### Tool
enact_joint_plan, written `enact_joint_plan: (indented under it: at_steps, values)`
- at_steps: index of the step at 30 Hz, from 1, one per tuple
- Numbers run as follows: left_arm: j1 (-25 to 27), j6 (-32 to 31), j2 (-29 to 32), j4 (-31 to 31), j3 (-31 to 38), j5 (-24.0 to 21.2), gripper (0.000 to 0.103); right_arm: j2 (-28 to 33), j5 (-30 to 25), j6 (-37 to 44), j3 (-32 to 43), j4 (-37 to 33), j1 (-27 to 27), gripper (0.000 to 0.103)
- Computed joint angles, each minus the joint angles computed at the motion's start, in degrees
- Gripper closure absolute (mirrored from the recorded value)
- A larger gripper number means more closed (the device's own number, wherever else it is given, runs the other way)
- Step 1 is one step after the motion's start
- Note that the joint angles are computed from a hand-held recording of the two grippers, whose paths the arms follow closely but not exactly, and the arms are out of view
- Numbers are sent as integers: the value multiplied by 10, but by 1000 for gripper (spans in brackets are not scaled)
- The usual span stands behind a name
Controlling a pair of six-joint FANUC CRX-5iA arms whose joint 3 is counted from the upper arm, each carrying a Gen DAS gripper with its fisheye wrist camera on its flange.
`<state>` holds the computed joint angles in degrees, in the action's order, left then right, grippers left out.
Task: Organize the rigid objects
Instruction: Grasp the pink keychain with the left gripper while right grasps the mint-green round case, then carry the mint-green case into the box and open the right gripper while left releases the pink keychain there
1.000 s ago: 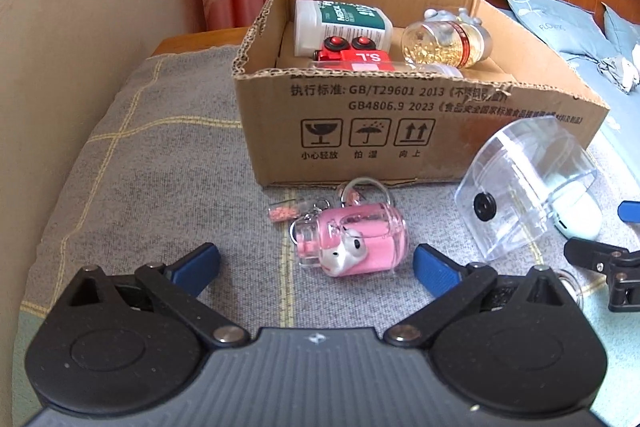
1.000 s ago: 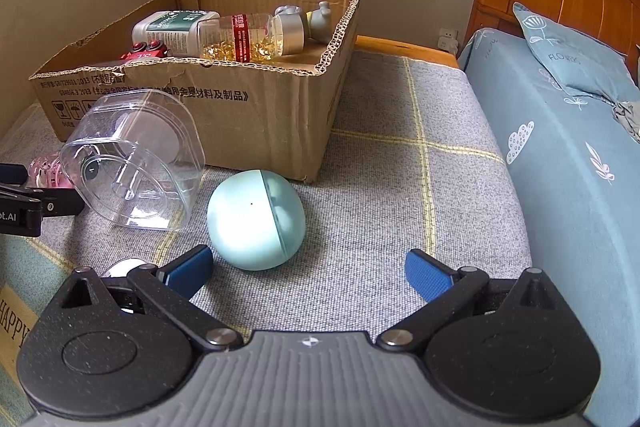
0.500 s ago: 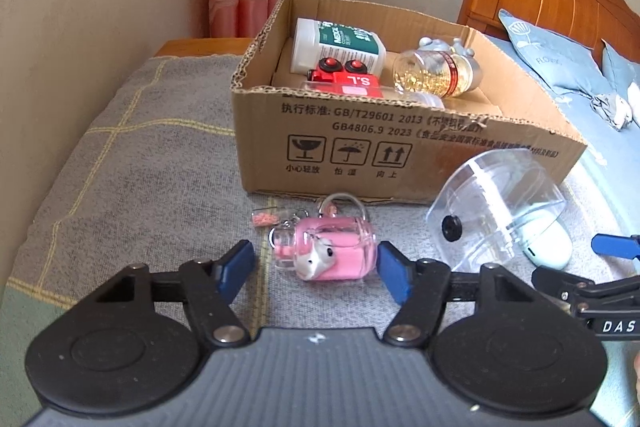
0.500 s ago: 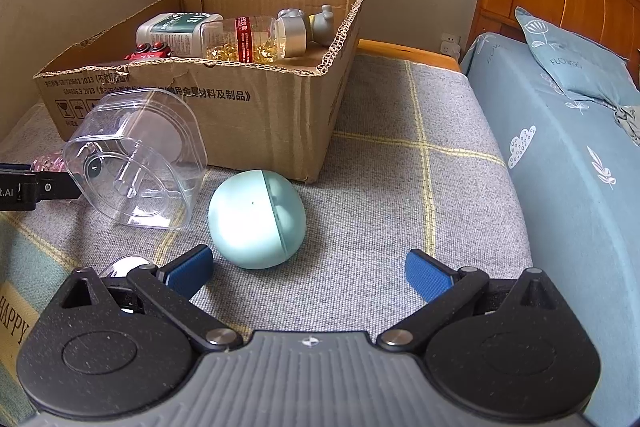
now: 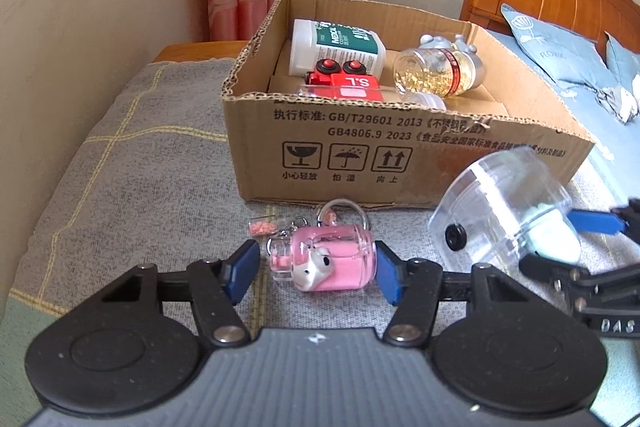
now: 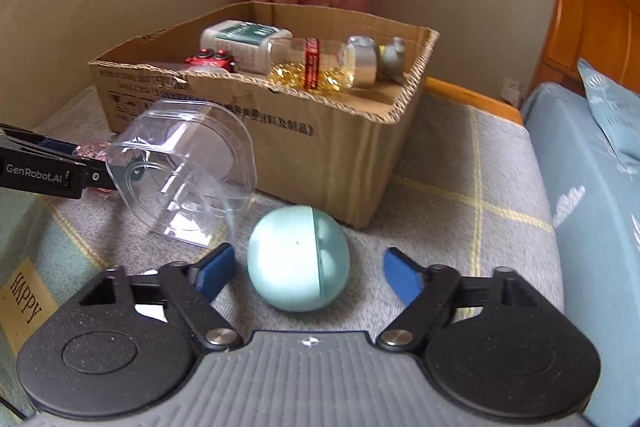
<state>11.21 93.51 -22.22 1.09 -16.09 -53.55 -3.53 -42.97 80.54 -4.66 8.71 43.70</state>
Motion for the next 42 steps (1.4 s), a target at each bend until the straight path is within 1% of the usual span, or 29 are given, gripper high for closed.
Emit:
enact_joint_plan:
  at_steps: [1,2,3,4,5,7,12,17,20,23,28,32,36,38,42]
  values:
    - [0,-3,1,0,0,0,44,1,1,15,4,-10,-2,31]
    - [0,-4,1,0,1,0,44,4,-4,35,12,-23,-5,33]
    - [0,-5,1,0,1,0,44,6,-9,53,19,-35,-7,38]
    - [1,-5,2,0,1,-1,44,8,-14,65,25,-44,-8,43]
    - [0,-4,2,-2,3,-1,44,8,-17,64,26,-40,-7,45]
    - [2,-15,3,4,3,-2,52,8,-20,54,26,-33,-4,45]
    - [6,-30,0,10,2,-11,52,-4,-27,21,12,-12,3,45]
    - [19,-82,-23,26,-10,-29,52,-30,-42,-4,-11,1,10,45]
    - [32,-111,-44,39,-26,-35,53,-47,-50,-1,-23,-7,11,45]
    - [32,-107,-49,37,-27,-37,53,-54,-48,6,-29,-11,11,45]
    - [16,-64,-42,14,-19,-30,53,-51,-45,22,-24,-25,6,43]
    - [14,-48,-36,9,-15,-39,52,-51,-45,32,-21,-33,3,43]
    - [15,-51,-38,11,-17,-39,52,-51,-46,36,-21,-36,2,43]
    - [19,-64,-36,18,-15,-44,53,-48,-54,26,-15,-31,3,45]
    - [22,-88,-32,22,-7,-59,53,-41,-72,43,-2,-33,4,45]
